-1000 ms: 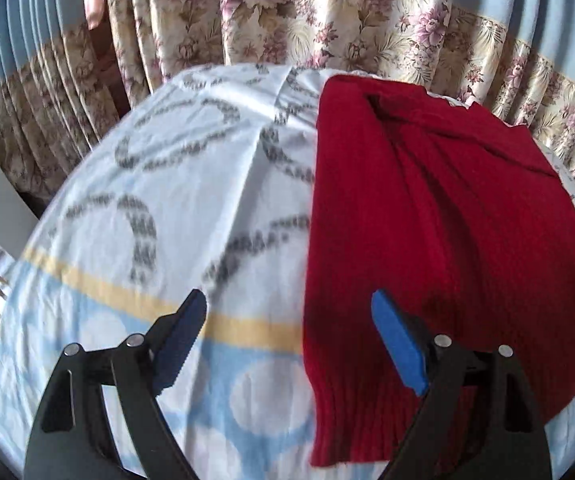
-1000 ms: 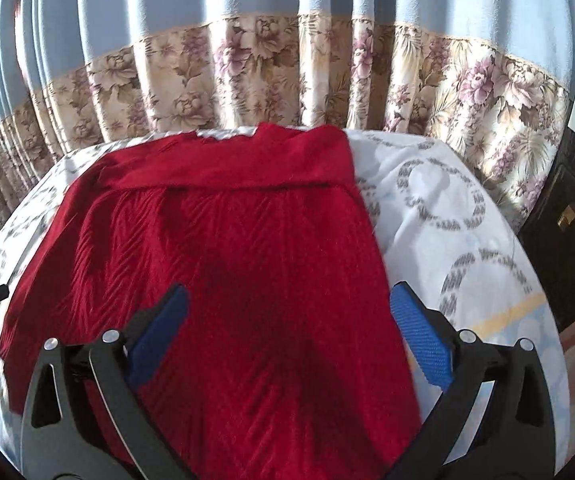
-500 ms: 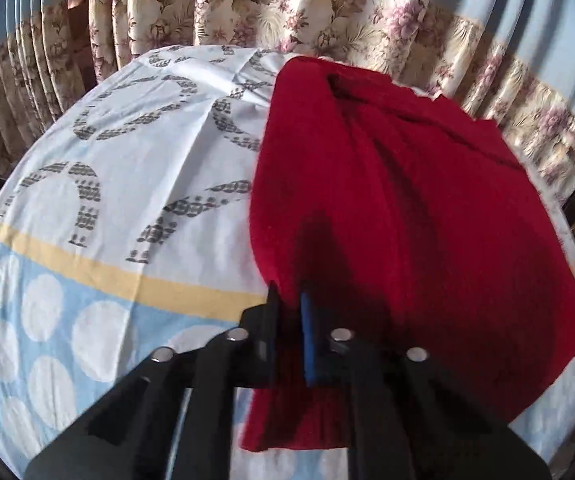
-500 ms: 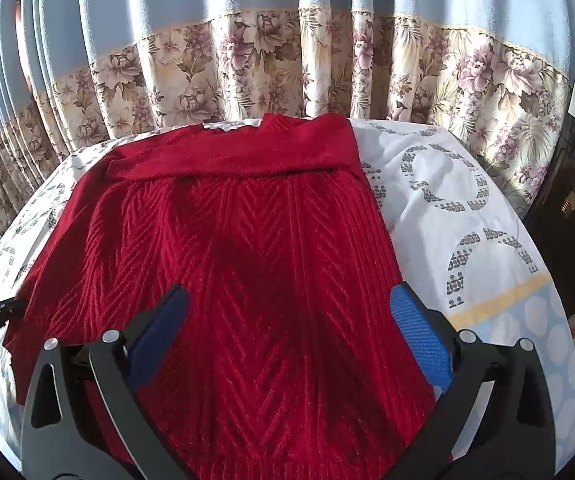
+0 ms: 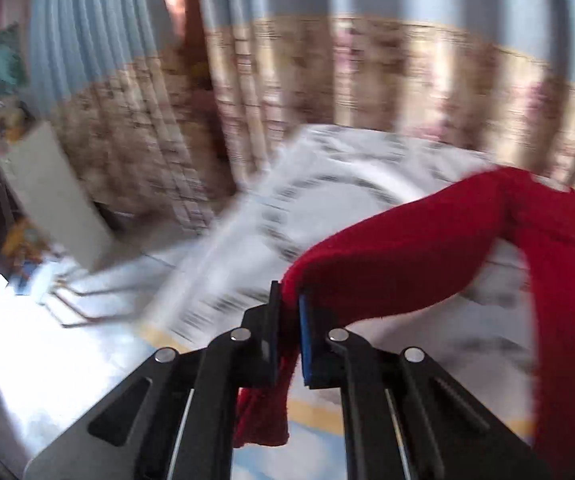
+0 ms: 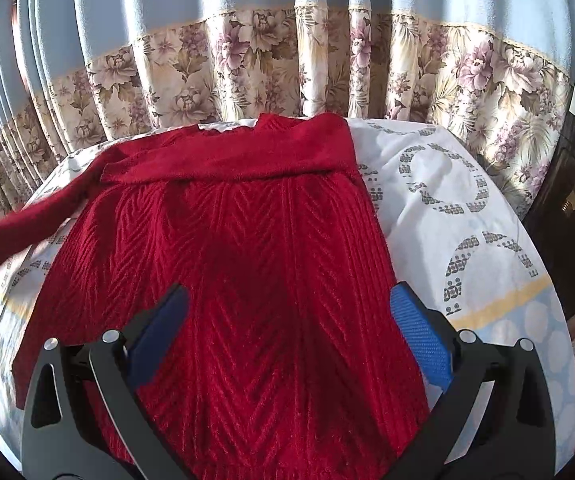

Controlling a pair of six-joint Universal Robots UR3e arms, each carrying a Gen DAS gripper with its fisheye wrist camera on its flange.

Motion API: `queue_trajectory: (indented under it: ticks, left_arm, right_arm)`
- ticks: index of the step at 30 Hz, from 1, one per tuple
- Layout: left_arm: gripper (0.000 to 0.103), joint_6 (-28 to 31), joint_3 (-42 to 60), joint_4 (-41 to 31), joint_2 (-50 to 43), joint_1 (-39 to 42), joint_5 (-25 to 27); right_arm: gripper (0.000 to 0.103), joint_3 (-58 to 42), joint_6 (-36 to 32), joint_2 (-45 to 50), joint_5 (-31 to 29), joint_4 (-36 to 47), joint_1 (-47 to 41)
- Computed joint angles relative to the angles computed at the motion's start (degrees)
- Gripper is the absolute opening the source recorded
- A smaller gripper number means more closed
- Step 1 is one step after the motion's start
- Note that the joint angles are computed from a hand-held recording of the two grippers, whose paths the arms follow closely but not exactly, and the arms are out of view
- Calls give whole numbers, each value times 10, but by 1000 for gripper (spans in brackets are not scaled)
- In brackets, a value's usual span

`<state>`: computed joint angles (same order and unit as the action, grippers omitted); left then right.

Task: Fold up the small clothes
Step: 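Grasp a sweater sleeve with the left gripper and pull it outward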

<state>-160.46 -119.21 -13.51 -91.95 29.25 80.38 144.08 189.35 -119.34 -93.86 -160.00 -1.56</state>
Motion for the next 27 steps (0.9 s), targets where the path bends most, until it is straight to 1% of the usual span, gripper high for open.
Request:
queue_trajectory:
  ticks: [1, 2, 5, 8, 11, 12, 13, 15, 17, 18, 19, 20, 21, 22, 23, 24, 25, 27]
  left_arm:
    - [8, 1, 22, -9, -18, 17, -10]
    - [8, 2, 37, -13, -33, 22, -10]
    - [8, 10, 79, -2, -85, 16, 6]
    - [8, 17, 134, 20, -150, -11, 46]
    - [8, 15, 227, 13, -215, -40, 87]
    - [8, 12, 274, 3, -238, -47, 95]
    - [8, 10, 311, -5, -250, -52, 99]
    - [8, 3, 349, -20, -255, -54, 93]
    - [11, -19, 365, -39, -248, -47, 76]
    - [12, -24, 377, -52, -255, -49, 85]
    - [16, -21, 391, -72, -268, -53, 98]
    - [24, -17, 419, -105, -290, -59, 119]
    - [37, -18, 445, -135, -316, -64, 145]
    - [58, -21, 448, -133, -331, -66, 169]
    - [71, -22, 442, -113, -344, -66, 192]
    - [73, -21, 428, -86, -352, -60, 209]
    - [74, -25, 422, -82, -353, -50, 207]
    - [74, -43, 411, -105, -347, -15, 176]
  right_arm:
    - [100, -5, 2, 7, -3, -3, 6]
    - [100, -10, 5, 18, -9, -8, 14]
    - [100, -25, 13, 46, -14, -17, 30]
    - [100, -41, 17, 72, -21, -22, 45]
    - [100, -56, 21, 90, -32, -24, 61]
    - [100, -61, 22, 95, -35, -25, 64]
    - [100, -64, 23, 97, -38, -25, 67]
    - [100, -66, 23, 99, -39, -26, 68]
    - [100, -67, 23, 103, -44, -28, 69]
    - [100, -64, 23, 102, -39, -29, 65]
    - [100, -61, 23, 102, -35, -30, 59]
    - [100, -59, 24, 103, -33, -30, 57]
    - [100, -56, 22, 102, -28, -31, 52]
    - [100, -56, 21, 102, -27, -32, 50]
    - [100, -55, 20, 101, -27, -33, 49]
    - [100, -55, 17, 101, -27, -34, 49]
    - [100, -56, 15, 100, -26, -33, 47]
    - [100, -56, 12, 100, -21, -34, 41]
